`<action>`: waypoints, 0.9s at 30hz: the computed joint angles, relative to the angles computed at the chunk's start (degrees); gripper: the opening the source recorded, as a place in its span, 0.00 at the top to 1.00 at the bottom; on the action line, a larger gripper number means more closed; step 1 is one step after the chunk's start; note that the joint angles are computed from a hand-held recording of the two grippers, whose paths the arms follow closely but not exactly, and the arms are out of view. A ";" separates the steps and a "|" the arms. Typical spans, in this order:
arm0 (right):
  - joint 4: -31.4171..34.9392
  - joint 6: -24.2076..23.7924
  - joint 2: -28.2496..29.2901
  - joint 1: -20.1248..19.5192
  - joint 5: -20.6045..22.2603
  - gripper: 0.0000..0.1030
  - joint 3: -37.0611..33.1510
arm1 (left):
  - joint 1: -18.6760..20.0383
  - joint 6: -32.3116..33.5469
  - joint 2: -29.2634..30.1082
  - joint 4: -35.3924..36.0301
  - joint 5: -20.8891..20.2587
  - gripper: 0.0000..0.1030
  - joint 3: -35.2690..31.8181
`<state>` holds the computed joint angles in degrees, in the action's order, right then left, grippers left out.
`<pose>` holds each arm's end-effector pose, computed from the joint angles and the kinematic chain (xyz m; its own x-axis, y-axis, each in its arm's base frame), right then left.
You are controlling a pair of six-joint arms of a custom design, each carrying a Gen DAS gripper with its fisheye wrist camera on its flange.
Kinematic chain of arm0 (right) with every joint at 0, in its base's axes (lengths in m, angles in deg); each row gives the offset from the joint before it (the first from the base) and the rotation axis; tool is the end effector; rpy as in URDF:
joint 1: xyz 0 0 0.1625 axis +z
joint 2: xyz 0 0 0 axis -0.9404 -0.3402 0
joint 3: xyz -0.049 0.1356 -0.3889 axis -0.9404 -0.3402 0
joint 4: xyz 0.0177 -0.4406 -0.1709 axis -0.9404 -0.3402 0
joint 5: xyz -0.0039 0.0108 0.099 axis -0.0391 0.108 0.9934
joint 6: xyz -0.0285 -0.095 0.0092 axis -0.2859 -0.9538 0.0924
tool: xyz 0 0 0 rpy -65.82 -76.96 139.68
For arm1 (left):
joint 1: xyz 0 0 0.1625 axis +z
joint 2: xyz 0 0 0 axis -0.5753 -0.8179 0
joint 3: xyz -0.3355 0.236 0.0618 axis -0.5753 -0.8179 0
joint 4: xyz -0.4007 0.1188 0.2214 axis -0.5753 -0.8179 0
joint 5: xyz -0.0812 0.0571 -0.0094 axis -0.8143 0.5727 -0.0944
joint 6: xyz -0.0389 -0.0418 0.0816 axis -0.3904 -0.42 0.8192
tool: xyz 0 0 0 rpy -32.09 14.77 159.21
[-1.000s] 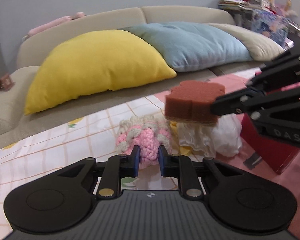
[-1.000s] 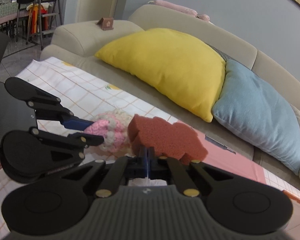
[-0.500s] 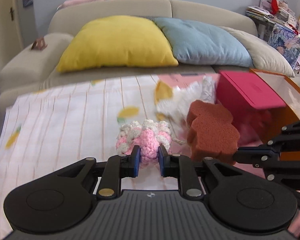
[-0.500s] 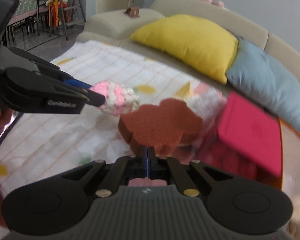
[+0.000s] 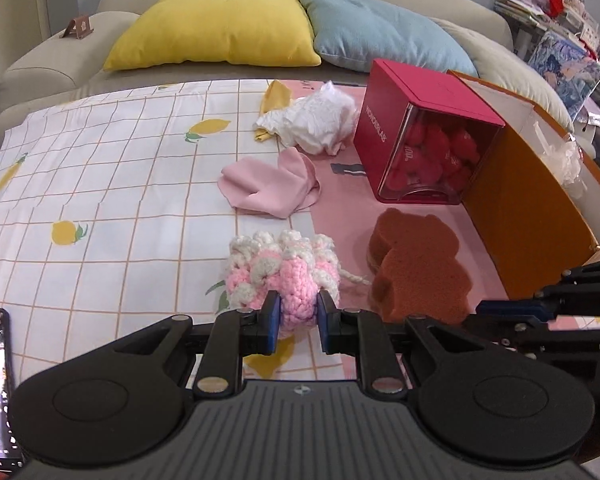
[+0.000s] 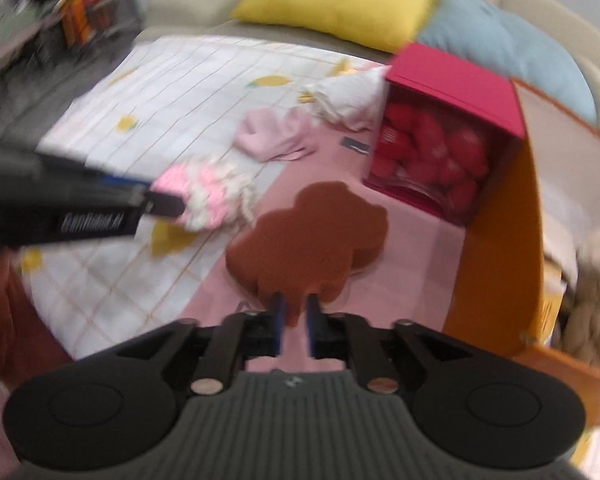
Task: Organize soft objects
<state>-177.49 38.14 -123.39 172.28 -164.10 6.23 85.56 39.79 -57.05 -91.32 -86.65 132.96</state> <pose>0.2464 -0.6762 0.1431 -0.5379 -0.7098 0.4548 -0.7947 0.6069 0.0073 -0.2071 -0.5937 0.1765 -0.7579 -0.2360 -0.6082 0.2527 0.7533 -0.6072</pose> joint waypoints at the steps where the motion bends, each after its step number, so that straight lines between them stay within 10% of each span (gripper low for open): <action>1: 0.00 2.64 0.43 0.02 0.16 0.61 -0.56 | 0.01 0.58 0.09 -0.58 0.09 0.79 0.17; 6: 1.43 15.44 4.03 0.43 -0.56 0.29 -4.51 | -0.08 -0.20 0.25 0.67 -0.39 0.71 0.30; 14: 2.99 20.83 8.52 1.05 -3.27 0.28 -8.51 | -0.06 -0.13 -0.13 -0.86 1.41 0.41 0.72; 27: 4.25 20.93 9.71 0.30 -3.27 0.35 -9.50 | 2.93 -4.45 0.04 3.33 -1.82 0.30 -0.36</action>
<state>-173.24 59.07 -113.68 172.58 -167.37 -3.27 88.49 35.35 -57.01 -87.99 -88.47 132.60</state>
